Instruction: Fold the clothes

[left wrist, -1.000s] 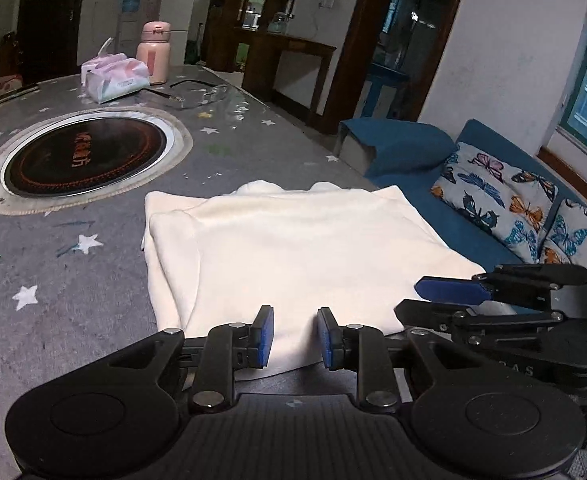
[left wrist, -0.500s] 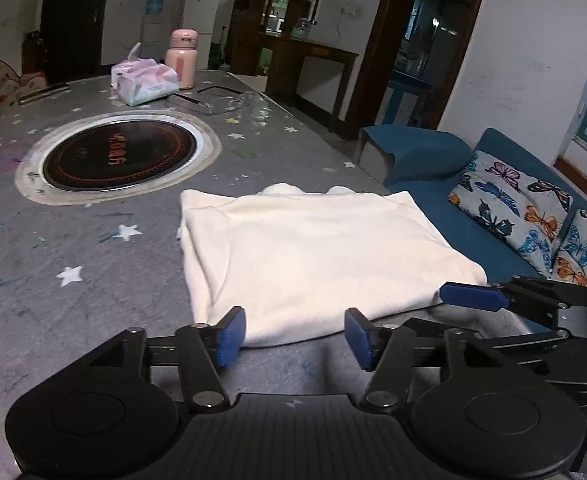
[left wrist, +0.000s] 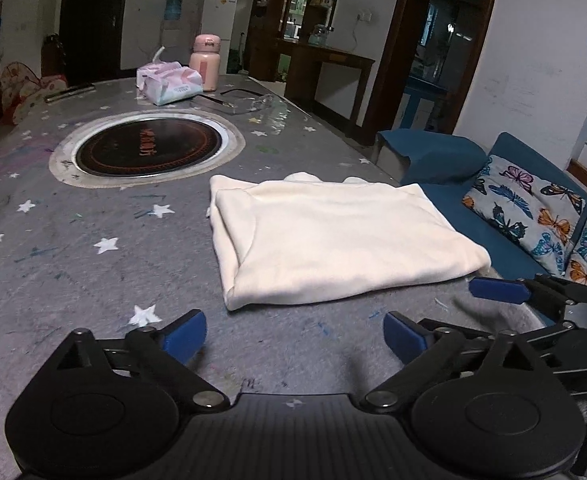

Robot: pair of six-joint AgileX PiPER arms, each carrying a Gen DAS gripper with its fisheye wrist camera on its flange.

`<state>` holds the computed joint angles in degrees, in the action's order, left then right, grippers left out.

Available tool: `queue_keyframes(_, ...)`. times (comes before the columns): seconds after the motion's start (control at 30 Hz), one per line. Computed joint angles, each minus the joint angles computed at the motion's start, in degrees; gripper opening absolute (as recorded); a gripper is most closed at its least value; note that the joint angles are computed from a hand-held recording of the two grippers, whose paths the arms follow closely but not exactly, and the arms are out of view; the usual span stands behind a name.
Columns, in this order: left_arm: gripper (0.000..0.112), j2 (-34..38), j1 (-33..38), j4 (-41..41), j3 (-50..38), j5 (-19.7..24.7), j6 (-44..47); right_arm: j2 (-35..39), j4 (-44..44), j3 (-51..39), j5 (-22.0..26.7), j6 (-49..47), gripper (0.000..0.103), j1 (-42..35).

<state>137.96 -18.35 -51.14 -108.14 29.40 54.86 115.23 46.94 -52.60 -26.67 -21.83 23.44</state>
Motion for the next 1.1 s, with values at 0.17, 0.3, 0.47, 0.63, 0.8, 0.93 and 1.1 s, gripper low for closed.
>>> queue_keyframes(0.17,0.103,-1.7,0.6,-2.7,3.8,-1.6,2.1,0.3,6.1,-0.4,-1.7,-4.4,0.103,1.9)
queue_keyframes(0.3,0.103,-3.0,0.8,-4.7,6.9,-3.3,4.5,0.4,9.4,-0.4,-1.6,-5.8,0.103,2.4)
queue_keyframes(0.47,0.103,-4.9,0.4,-6.0,10.9,-6.4,7.4,0.3,12.0,-0.1,-1.8,-6.0,0.103,3.1)
queue_keyframes(0.63,0.103,-6.1,0.2,-4.6,13.0,-7.8,5.6,0.4,15.3,-0.1,-2.5,-7.1,0.103,4.1)
queue_keyframes(0.8,0.103,-6.2,0.2,2.3,13.0,-7.0,-1.9,0.7,17.0,-0.4,-2.3,-7.5,0.103,4.8)
queue_keyframes(0.93,0.103,-6.9,0.1,3.6,14.5,-7.8,-3.7,0.6,17.8,-0.2,-2.7,-7.8,0.103,5.5)
queue_keyframes(1.1,0.103,-8.4,-0.3,1.8,17.2,-9.8,-1.5,0.8,19.3,-0.3,-3.3,-8.2,0.103,6.4)
